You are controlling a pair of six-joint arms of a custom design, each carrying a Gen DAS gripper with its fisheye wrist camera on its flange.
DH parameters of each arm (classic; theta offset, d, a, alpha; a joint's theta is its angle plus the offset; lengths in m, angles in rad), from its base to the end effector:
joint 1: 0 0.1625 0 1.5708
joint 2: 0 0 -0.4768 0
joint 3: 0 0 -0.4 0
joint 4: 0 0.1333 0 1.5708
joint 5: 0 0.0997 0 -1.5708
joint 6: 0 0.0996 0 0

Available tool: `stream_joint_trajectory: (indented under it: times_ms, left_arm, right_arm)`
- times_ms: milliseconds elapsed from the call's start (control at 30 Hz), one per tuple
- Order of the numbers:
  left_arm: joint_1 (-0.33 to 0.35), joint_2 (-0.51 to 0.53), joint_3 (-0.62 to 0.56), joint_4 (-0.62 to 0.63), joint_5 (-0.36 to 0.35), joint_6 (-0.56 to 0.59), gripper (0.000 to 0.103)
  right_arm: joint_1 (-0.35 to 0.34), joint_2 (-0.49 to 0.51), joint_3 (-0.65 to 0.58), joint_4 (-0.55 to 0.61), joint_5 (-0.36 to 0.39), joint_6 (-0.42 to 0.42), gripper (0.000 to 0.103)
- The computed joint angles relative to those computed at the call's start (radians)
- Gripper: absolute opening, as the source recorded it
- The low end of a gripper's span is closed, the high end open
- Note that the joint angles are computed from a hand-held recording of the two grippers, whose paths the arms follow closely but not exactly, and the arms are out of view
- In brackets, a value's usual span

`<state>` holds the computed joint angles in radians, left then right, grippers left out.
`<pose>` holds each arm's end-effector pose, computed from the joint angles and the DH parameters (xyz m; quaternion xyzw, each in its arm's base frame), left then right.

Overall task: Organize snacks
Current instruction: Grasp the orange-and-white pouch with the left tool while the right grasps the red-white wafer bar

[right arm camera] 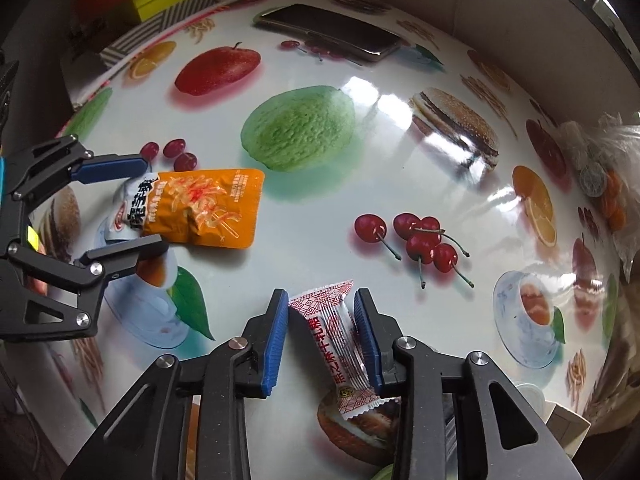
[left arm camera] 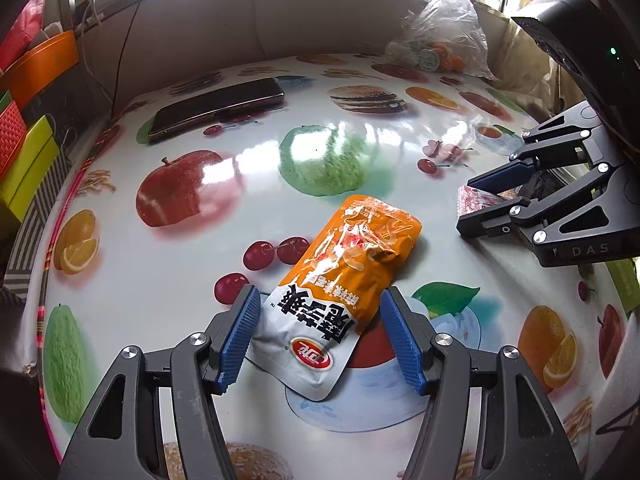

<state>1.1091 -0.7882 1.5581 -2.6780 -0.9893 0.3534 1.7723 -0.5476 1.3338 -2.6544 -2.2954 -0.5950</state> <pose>-0.1636 -0.7508 0.1766 0.3302 0.8862 -0.1759 0.2735 0.2274 -0.7771 0.0856 0.3102 -0.8728 0.0673 0.3708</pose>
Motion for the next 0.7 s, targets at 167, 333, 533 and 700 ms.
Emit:
stream_joint_trajectory:
  times_ms: [167,333,533,700]
  left_arm:
    - [-0.001,-0.014,0.025,-0.019,0.009,-0.013,0.063]
    - [-0.005,-0.034,0.062,-0.041,0.022,-0.037,0.063]
    - [-0.019,-0.063,0.113,-0.042,0.029,-0.073,0.063]
    - [-0.015,-0.088,0.123,-0.012,-0.005,-0.138,0.063]
  right_arm:
    - [-0.003,-0.014,0.019,0.021,0.060,0.113,0.031]
    - [-0.015,-0.050,0.075,0.008,0.156,0.254,0.031]
    - [-0.016,-0.081,0.164,-0.076,0.193,0.286,0.035]
    - [-0.011,-0.098,0.267,-0.283,0.149,0.206,0.043]
